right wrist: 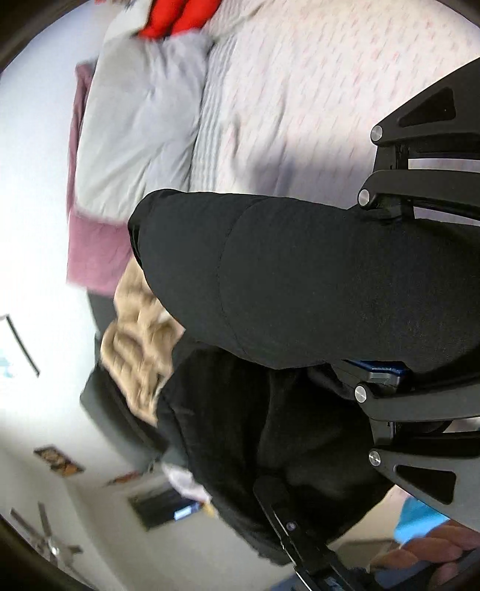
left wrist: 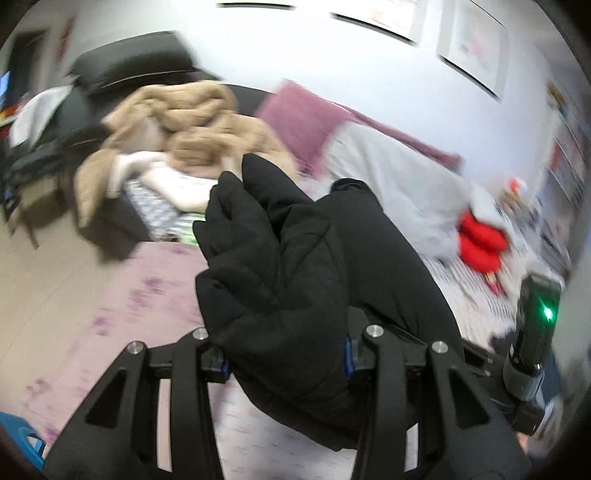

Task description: Fold large clothes

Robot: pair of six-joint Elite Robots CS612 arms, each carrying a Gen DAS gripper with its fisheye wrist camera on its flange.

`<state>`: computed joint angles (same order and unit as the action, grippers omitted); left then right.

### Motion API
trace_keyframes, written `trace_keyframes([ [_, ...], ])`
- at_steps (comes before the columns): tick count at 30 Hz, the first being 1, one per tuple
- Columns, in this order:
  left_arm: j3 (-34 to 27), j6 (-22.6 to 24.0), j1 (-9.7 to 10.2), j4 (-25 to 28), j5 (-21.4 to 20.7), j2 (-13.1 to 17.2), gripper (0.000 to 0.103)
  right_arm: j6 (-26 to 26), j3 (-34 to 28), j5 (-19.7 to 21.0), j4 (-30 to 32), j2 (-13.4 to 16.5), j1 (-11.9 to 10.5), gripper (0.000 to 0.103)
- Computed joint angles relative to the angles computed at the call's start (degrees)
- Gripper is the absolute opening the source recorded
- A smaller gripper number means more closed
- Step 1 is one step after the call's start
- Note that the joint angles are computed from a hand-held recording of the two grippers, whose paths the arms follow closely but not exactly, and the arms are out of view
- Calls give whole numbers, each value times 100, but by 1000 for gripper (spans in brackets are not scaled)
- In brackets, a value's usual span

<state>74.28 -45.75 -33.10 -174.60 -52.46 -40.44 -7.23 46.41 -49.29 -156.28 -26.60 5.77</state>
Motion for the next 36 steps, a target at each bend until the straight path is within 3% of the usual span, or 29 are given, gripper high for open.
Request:
trace_keyframes([
  [5, 982, -1192, 548, -242, -335, -437, 47, 815, -917, 545, 328, 523, 437, 51],
  [6, 1171, -1464, 721, -384, -637, -443, 50, 1092, -1098, 709, 476, 662, 481, 51],
  [8, 1290, -1902, 938, -400, -1139, -339, 54, 1494, -1344, 907, 973, 892, 585, 53],
  [10, 1175, -2457, 1174, 375, -1859, -136, 58, 1377, -1149, 707, 1680, 876, 716, 57],
  [12, 1122, -2882, 1312, 647, -2351, 80, 63, 1448, -1123, 660, 2183, 1005, 760, 67],
  [13, 1201, -3014, 1333, 424, -2397, 122, 69, 1394, -1117, 825, 2255, 1054, 740, 73],
  [16, 1556, -3753, 1389, -766, -2482, 185, 72, 787, -1470, 1588, 3024, 1236, 610, 77],
  [18, 1674, -4300, 1417, -1115, -2558, 188, 73, 708, -1460, 1986, 3198, 1267, 501, 78],
  [21, 1784, -4680, 1372, -948, -2384, 57, 75, 612, -1218, 1982, 3193, 1162, 381, 79],
  [23, 1828, -4779, 1290, -350, -2142, -130, 75, 538, -1381, 1661, 3203, 1198, 369, 79],
  [25, 1870, -4753, 1217, 355, -1892, -335, 75, 375, -1159, 1278, 2948, 1025, 358, 79],
  [28, 1718, -4487, 1034, 1386, -1436, -532, 75, -30, -991, 1104, 2859, 813, 317, 79],
  [30, 1624, -4376, 837, 2085, -990, -670, 75, -526, -566, 897, 2587, 512, 292, 79],
  [33, 1341, -3818, 440, 2988, -296, -751, 79, -1163, 180, 756, 1902, 45, 269, 79],
  [36, 1162, -3591, 69, 3482, 249, -754, 94, -1809, 906, 1054, 1286, -348, 191, 86],
])
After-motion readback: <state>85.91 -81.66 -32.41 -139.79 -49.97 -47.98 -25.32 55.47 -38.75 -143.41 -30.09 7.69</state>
